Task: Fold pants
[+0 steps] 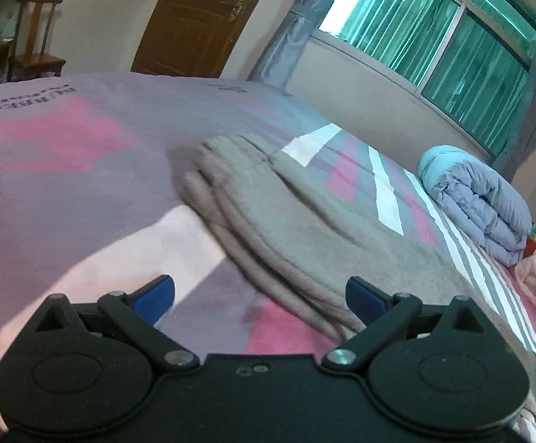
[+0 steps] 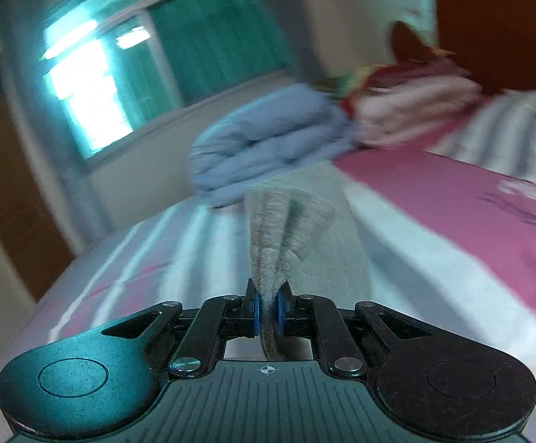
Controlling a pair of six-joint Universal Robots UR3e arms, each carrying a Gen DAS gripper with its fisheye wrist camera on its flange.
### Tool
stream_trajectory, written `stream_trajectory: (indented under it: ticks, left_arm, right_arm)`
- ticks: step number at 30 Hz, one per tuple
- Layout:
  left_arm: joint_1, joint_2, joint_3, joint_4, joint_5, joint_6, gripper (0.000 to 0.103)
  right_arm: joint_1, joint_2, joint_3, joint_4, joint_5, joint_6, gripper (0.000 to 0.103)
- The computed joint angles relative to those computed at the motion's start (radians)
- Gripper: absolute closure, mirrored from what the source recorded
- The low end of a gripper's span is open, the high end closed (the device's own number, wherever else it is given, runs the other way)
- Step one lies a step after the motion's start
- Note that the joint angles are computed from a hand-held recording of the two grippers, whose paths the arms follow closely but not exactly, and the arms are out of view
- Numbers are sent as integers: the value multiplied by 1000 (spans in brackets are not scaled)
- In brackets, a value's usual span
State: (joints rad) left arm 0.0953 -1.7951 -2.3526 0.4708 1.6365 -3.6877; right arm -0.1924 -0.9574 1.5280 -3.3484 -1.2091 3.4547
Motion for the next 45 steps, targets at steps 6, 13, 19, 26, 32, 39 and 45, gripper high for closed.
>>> stream_trajectory:
  ticks: [6,13,19,26,32,39,45]
  left_arm:
    - [71,83,-113,16,-54,61,9]
    - [86,101,-166,51,-67,87,9]
    - [30,54,-115,50,-11,41,7]
    - [-4,41,-60,28,7,33,7]
    - [-51,-12,17,-18,50,13,7]
    - [-158,-70,179,-111,126,43,7]
    - [-292,-233,557,-301,184,115,7]
  right_arm:
    - [298,193,-240,88,-52,-12,94]
    - [514,313,-287,168,-81,-230,39]
    - [463,244,-131,6,47,-207,45]
    - [372,200,-153,25,-93,36,85]
    - [208,48,126,-100,-160,42,85]
    - [94,46,210,-108,-15,41,85]
    - [82,93,63,-35,-7,31,85]
